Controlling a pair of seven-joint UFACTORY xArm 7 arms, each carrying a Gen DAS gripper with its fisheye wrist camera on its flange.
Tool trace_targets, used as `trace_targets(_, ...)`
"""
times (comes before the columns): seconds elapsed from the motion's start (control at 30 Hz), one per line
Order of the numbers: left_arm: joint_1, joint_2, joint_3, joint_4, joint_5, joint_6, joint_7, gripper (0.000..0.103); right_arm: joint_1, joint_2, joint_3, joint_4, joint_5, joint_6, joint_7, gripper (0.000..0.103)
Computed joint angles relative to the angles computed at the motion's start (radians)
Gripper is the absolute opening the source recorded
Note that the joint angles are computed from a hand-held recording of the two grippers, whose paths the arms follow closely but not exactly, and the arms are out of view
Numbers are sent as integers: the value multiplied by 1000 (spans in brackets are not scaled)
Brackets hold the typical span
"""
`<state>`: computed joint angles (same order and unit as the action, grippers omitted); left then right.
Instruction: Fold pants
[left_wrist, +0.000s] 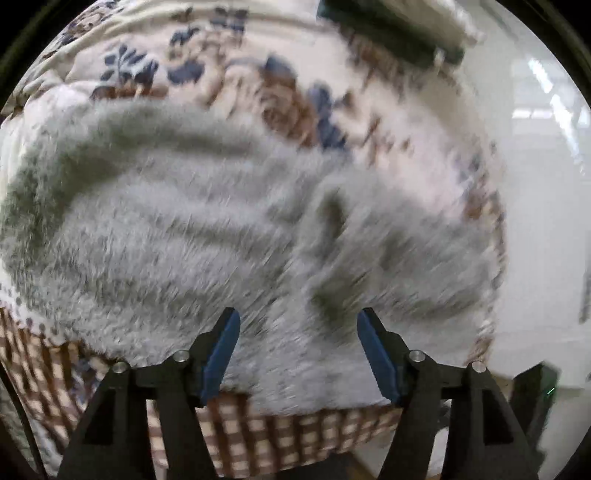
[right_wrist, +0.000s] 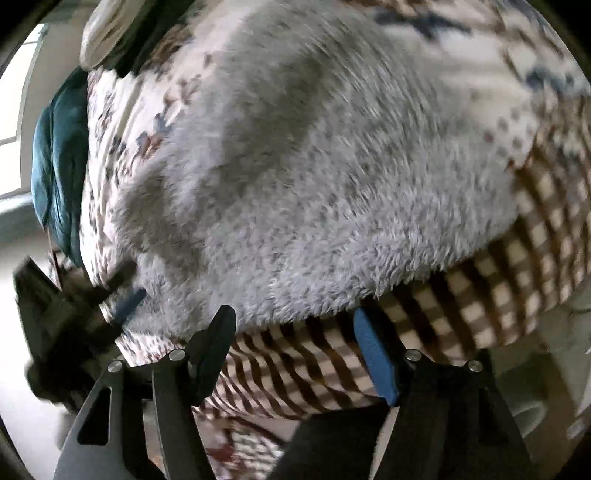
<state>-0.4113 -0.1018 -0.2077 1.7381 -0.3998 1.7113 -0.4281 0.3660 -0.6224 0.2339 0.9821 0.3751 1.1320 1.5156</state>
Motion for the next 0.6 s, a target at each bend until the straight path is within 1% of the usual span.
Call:
trace_targets(0.07,-11,61,-11,58,-11,-32,-5,66,-16,37,-13,74,-53,56,-34,69)
trace_targets(0.1,-18,92,-16,87,-5,-37,7,66,-30,38,-22,101,-91,99,-56,69)
trace_targets(0.13,-34,146,-30,136,21,-34,18,66,-43,15,-44,121,-132,164,-81,69)
trace_targets(0.17,-50,183,-39,158,31,-42,25,66,-73,34,-54,155,-176,215,-115,69)
trace_targets(0.2,-58,212,-41,171,41,-41,54,66,-99,47,-71,177,-218,257,-154,69)
trace_targets(0.23,-79,257,-49,198,76,-45,68,66,-122,64,-85,187,-252,268,-200,69)
trace_targets(0.27,-84,267,-47,210,79,-39,83,64,-139,78,-100,194,-267,284,-243,69)
trace_targets(0.3,-94,273,-47,195,91,-72,98,55,-157,82,-120,176,-278,294,-289,69)
trace_targets(0.33,-105,278,-47,193,109,-91,104,46,-168,85,-144,144,-274,269,-346,69)
trace_targets(0.37,-110,279,-46,195,118,-98,121,29,-175,107,-166,128,-259,241,-408,69)
trace_targets(0.4,-113,277,-45,193,120,-111,135,27,-180,116,-177,102,-238,222,-450,58)
trace_targets(0.43,-113,263,-41,182,124,-127,140,26,-194,120,-177,95,-240,226,-472,23)
trace_targets(0.47,-111,256,-38,180,123,-133,140,23,-207,124,-169,82,-247,210,-484,19)
trace_targets(0.5,-109,248,-36,172,119,-142,137,22,-213,121,-161,64,-249,183,-499,16)
trace_targets(0.53,-105,234,-33,159,118,-151,129,22,-220,126,-147,79,-264,180,-506,10)
trace_targets(0.6,-99,214,-28,136,115,-171,108,22,-231,136,-105,123,-323,180,-506,7)
